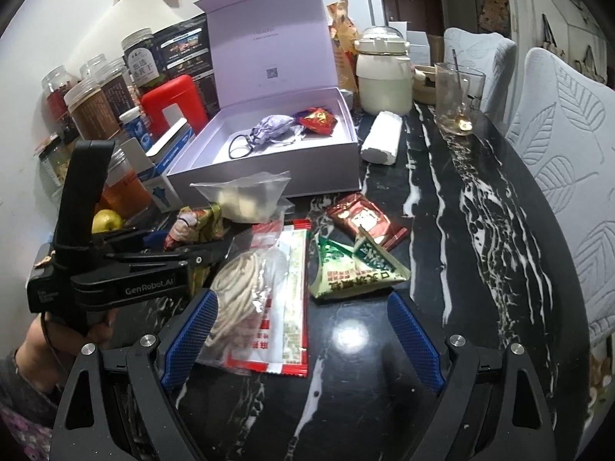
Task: Organize soft objects
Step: 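Withdraw both tools and grasp the brown snack bag with the left tool, then lift the brown snack bag with the left tool while the right tool grasps the cord bag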
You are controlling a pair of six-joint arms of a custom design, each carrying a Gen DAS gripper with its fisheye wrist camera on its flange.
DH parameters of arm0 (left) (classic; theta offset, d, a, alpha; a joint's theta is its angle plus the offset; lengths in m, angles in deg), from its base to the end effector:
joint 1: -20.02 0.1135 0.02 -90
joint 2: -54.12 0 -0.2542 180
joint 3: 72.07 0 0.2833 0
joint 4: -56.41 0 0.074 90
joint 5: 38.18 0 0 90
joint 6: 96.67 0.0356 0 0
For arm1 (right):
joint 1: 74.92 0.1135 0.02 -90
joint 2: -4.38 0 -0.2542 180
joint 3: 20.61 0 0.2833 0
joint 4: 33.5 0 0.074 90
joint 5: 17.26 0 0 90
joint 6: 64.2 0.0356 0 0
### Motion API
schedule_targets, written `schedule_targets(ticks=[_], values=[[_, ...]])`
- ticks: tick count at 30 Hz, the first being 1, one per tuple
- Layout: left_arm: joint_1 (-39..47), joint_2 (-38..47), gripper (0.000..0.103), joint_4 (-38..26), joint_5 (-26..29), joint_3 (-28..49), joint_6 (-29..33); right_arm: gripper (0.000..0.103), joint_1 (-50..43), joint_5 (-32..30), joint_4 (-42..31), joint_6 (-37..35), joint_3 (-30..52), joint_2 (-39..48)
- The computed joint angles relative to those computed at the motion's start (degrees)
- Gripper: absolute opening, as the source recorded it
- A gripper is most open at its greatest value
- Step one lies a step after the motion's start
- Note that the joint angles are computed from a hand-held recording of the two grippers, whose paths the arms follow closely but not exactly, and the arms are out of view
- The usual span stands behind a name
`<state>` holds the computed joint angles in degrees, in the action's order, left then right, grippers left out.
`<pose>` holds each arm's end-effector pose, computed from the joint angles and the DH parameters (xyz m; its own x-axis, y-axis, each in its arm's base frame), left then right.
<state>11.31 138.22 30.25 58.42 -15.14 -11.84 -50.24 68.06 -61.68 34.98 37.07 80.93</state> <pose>0.3070 -0.0512 0.1493 -0.8093 0.0334 -0.5865 0.1459 0.9785 -0.1456 0.2746 0.1294 0.1890 -0.7310 -0.1609 -0.6631 -0.3546 0.9199 0.1677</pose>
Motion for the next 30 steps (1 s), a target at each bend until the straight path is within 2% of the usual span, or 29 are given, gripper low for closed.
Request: schedule_targets(ticks=[5, 7, 11, 16, 17, 18, 21, 26, 30], values=[[1.9, -4.4, 0.050, -3.5, 1.9, -2.7, -0.1, 0.089, 1.8, -0.1, 0.4, 0.5, 0.6, 1.2], [3.0, -7.0, 0.050, -5.3, 2.5, -4.1, 0.0, 0.086, 2.4, -0.4, 0.6, 0.6, 1.0, 2.2], [3.8, -10.9, 0.049, -6.5, 0.6, -6.9, 0.4, 0.079, 3.7, -1.7, 1.5, 1.2, 2.4, 5.7], [6.0, -13.4, 0.049, -6.0, 1.4, -9.3, 1.0, 0.077, 5.0, -3.2, 2.4, 2.7, 5.2, 10.5], [6.3, -13.1, 0.049, -5.7, 1.7, -9.3, 1.0, 0.072, 5.3, -3.4, 2.4, 2.7, 5.9, 11.5], [6.6, -12.8, 0.049, -5.4, 2.3, -9.3, 1.1, 0.060, 5.5, -3.4, 1.9, 2.6, 6.7, 12.3], [7.0, -12.8, 0.049, -4.3, 2.8, -9.8, 1.0, 0.049, 6.8, -1.8, 0.2, 1.9, 9.3, 14.8], [5.6, -13.3, 0.049, -2.8, 0.5, -10.7, 1.7, 0.037, 8.4, 0.1, -0.6, 0.9, 10.6, 16.0], [6.0, -13.7, 0.048, -2.0, 0.7, -11.2, 0.3, 0.023, 8.3, -0.8, -0.4, 1.7, 10.5, 15.9]])
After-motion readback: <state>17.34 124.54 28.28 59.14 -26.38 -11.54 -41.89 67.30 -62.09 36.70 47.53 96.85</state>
